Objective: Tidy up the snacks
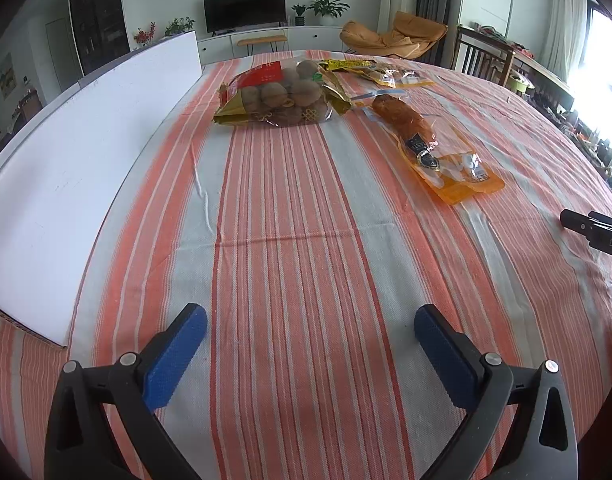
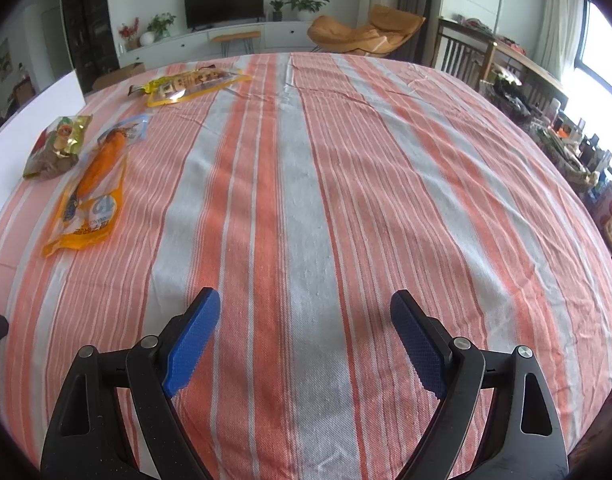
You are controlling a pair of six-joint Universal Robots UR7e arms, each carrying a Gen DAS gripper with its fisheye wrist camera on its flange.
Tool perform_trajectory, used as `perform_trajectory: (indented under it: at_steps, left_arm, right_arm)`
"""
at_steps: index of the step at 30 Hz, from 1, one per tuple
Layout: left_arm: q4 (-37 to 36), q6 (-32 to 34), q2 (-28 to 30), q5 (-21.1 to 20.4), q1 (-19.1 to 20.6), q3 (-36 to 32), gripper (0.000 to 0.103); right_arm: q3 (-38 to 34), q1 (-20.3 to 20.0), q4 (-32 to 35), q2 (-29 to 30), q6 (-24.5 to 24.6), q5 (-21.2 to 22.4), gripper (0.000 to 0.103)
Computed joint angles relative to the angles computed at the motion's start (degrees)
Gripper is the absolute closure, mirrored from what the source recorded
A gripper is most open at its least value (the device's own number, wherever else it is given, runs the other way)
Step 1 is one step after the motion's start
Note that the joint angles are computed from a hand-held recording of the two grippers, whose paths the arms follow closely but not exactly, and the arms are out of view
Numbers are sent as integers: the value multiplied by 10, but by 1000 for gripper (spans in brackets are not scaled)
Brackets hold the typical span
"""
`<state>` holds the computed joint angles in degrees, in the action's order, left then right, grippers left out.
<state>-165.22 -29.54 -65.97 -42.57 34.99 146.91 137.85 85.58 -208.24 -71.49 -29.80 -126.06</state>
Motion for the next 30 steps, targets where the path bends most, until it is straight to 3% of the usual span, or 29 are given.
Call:
perform_trajectory:
  at_steps: [15,18,21,25,28,30]
  left_arm:
    - [-6,0,0,-1,0,1,1]
    - [-13,1,0,-3,1,3,1]
    - [-15,1,0,-3,1,3,1]
    - [-15,1,0,-3,1,3,1]
    - [-15,1,0,-3,1,3,1]
    - [-15,0,0,-3,1,4,1]
  right_arm:
    - [-5,-9,41,-16,19,16,10]
    - [-35,1,130,-24,51,0,10]
    - [-77,11,217,-26,110,46,11]
    - [-164,52,289,28,149,94,11]
    - [-251,79,383,93,172,81,11]
    - [-305,98,416,148,162,38,11]
